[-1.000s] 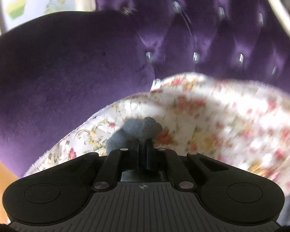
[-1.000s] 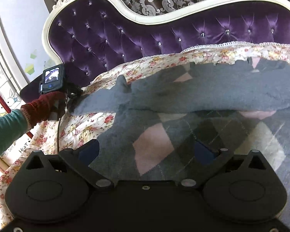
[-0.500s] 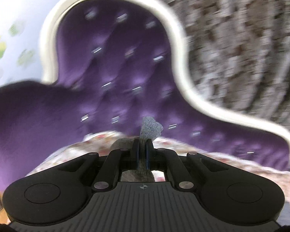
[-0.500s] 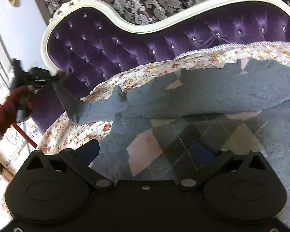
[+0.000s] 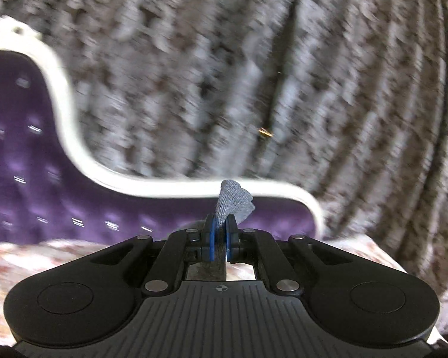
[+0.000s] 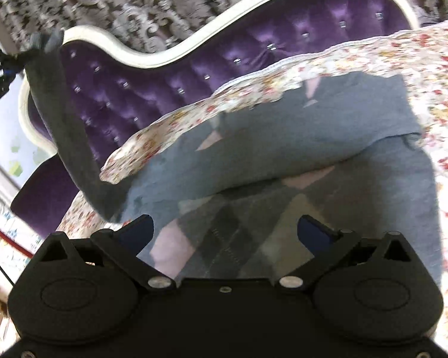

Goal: Fold small clothes

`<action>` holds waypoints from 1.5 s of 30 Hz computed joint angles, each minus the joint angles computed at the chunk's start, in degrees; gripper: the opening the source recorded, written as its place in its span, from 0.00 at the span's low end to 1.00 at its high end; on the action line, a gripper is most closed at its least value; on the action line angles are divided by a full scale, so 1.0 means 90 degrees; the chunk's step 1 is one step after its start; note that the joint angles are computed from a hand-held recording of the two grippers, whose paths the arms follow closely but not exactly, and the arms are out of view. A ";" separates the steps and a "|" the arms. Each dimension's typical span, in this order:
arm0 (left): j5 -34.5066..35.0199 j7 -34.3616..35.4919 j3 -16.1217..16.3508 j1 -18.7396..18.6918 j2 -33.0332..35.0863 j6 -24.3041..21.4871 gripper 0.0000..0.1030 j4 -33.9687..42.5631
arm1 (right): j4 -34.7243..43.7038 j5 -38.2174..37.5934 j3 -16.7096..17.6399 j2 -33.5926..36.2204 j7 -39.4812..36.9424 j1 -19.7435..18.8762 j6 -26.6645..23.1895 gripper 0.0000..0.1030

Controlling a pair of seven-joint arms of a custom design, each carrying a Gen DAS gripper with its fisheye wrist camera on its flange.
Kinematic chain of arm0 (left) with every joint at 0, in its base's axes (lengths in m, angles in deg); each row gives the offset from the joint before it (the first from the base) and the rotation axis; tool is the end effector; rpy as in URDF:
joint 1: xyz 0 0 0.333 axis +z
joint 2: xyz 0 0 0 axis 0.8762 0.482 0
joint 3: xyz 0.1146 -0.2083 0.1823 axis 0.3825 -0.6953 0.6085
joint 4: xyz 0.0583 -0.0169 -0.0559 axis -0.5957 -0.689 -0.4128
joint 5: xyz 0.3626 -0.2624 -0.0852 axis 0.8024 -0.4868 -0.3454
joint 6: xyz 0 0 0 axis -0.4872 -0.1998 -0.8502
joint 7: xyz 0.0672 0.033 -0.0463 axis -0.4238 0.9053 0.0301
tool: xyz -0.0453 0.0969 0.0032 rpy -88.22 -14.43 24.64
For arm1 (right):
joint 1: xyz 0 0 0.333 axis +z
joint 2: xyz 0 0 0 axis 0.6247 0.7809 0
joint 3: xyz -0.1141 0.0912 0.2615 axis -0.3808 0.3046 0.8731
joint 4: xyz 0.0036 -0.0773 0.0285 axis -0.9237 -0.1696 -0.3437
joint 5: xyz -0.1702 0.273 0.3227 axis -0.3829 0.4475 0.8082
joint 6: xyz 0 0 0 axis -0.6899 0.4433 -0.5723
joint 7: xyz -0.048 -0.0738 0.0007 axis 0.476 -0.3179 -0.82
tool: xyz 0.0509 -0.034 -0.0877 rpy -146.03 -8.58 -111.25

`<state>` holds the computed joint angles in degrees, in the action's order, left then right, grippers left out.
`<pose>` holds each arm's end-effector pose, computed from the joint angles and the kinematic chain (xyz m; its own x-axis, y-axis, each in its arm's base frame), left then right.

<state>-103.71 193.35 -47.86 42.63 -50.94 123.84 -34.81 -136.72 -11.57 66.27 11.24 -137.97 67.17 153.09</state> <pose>0.5813 -0.3503 0.6263 -0.7372 -0.6436 0.2055 -0.3509 0.1049 -0.9305 0.3545 0.4491 0.5137 -0.2501 -0.8094 -0.5314 -0.5262 0.5743 -0.6271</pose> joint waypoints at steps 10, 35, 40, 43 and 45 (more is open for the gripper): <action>0.1471 -0.1155 -0.0467 -0.0375 0.1062 -0.0377 0.08 0.0159 | -0.0335 0.0447 0.0007 -0.0574 0.0070 -0.0074 -0.0451 1.00; 0.5171 -0.4260 0.0081 0.0327 -0.0561 0.1509 0.48 -0.3192 | -0.0271 -0.0463 0.0395 -0.0479 -0.0322 -0.0203 -0.1546 0.99; 0.4727 -0.3839 0.0399 0.0153 -0.0639 0.1518 0.49 -0.3427 | -0.0287 -0.0822 0.0211 -0.0407 -0.0685 -0.0043 -0.1407 0.73; 0.3507 -0.2900 0.0571 -0.0077 -0.0536 0.1576 0.52 -0.3317 | -0.0330 -0.0797 0.0147 -0.0410 -0.0703 -0.0013 -0.1378 0.66; 0.3924 -0.3325 0.0467 0.0084 -0.0458 0.1445 0.55 -0.3199 | -0.0336 -0.0761 0.0137 -0.0390 -0.0722 -0.0009 -0.1479 0.66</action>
